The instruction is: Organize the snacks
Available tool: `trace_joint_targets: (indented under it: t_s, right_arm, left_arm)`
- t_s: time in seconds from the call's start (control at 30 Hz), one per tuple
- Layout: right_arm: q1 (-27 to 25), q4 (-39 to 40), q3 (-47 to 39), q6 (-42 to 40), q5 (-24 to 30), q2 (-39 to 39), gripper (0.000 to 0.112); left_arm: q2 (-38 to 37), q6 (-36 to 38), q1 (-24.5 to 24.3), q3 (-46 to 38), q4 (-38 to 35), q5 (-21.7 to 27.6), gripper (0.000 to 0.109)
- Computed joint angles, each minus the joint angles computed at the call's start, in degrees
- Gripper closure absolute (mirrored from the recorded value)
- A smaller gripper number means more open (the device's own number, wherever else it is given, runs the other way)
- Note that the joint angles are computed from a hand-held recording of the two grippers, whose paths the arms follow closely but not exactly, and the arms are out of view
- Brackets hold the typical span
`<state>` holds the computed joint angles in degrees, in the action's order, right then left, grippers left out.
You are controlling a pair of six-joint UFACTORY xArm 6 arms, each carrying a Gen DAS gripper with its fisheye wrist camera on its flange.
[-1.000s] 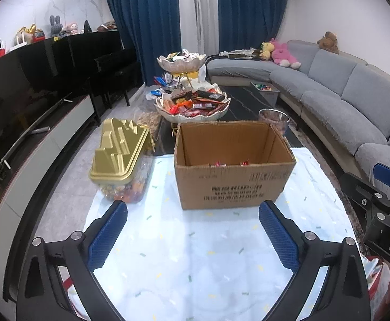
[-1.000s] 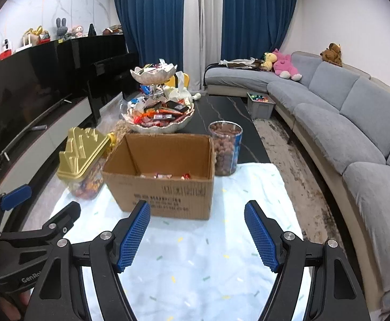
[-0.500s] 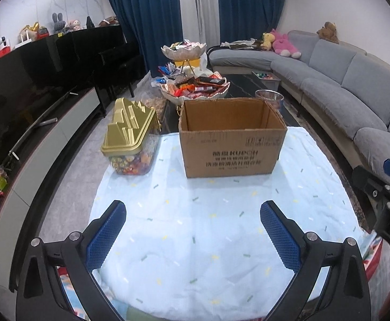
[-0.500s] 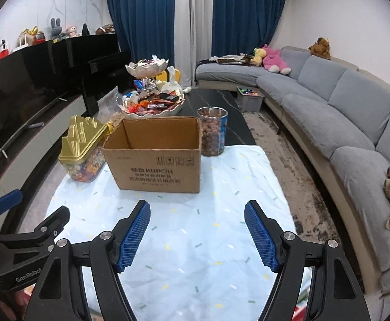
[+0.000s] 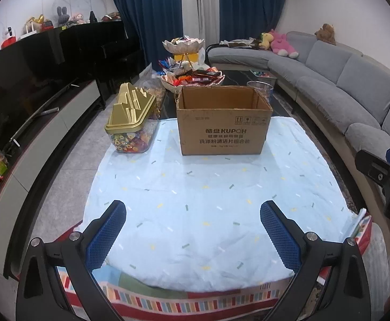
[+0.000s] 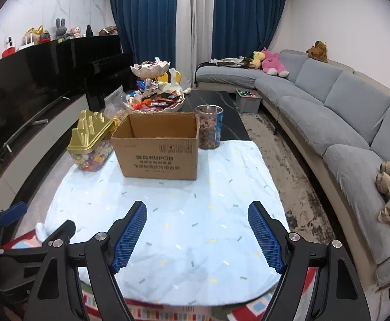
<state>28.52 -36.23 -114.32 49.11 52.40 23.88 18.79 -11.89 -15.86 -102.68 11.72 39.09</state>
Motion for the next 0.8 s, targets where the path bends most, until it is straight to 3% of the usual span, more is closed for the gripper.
trace_joint_targets:
  t_s: [0.3, 0.8]
  right_arm:
    - [1.12, 1.78, 7.17, 0.77, -0.53, -5.27, 0.033]
    - [1.73, -0.83, 9.85, 3.62, -1.43, -7.43, 0.033]
  left_arm:
    - [-7.25, -4.57, 0.37, 9.23, 3.33, -3.33, 0.006]
    - [-10.43, -7.42, 0.93, 12.97, 4.64, -5.54, 0.006]
